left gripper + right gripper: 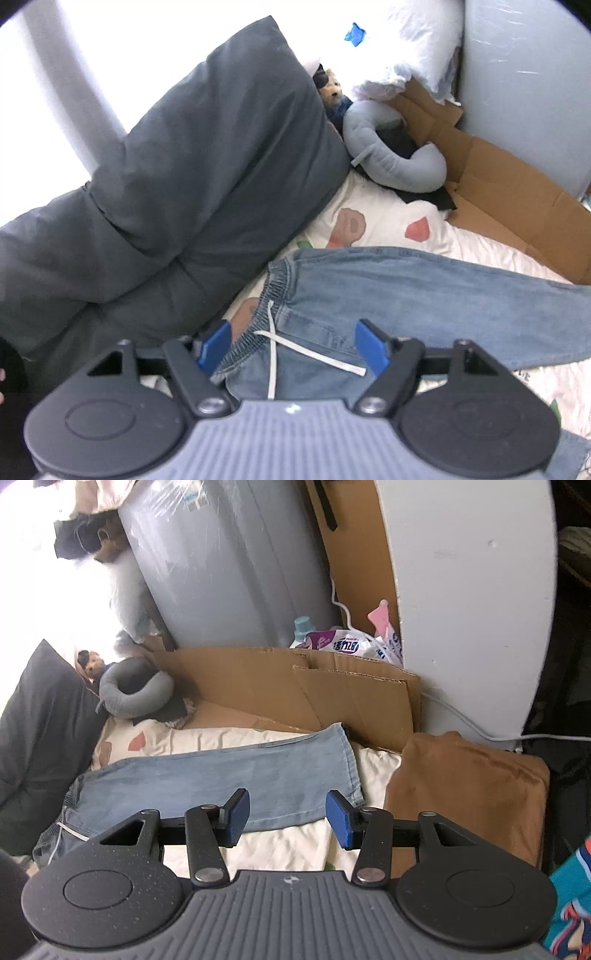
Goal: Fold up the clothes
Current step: 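Open the left tool and pull both tools back from the pants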
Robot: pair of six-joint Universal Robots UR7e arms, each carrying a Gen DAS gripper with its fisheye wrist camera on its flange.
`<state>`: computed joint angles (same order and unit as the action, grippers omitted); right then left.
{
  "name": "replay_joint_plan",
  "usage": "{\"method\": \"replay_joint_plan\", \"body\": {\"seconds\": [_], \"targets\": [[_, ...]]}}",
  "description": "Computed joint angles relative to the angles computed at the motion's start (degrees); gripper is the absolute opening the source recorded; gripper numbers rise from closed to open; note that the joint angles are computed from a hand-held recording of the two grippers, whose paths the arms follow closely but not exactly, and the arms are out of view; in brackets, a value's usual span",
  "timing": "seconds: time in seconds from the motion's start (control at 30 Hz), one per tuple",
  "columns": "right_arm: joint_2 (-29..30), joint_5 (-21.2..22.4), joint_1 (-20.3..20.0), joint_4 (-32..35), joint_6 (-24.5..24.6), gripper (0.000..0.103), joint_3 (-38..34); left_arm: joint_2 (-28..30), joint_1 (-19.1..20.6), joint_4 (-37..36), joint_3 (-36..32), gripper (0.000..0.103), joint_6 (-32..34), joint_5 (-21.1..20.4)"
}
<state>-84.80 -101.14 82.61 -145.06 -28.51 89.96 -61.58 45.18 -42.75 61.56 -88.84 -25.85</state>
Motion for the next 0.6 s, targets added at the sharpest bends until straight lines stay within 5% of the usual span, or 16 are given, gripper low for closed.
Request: {"method": "replay_joint_plan", "body": {"seconds": [0.23, 0.6], "targets": [[-6.68, -0.01, -0.54, -4.31, 2.21, 0.053, 7.68, -2.4, 0.1, -4.67, 4.56, 0.079, 3.76, -0.01], [-16.37, -2.47, -2.63, -10.31, 4.58, 0.053, 20.93, -8.76, 2.78, -25.76, 20.33, 0.079, 13.78, -1.84]]}}
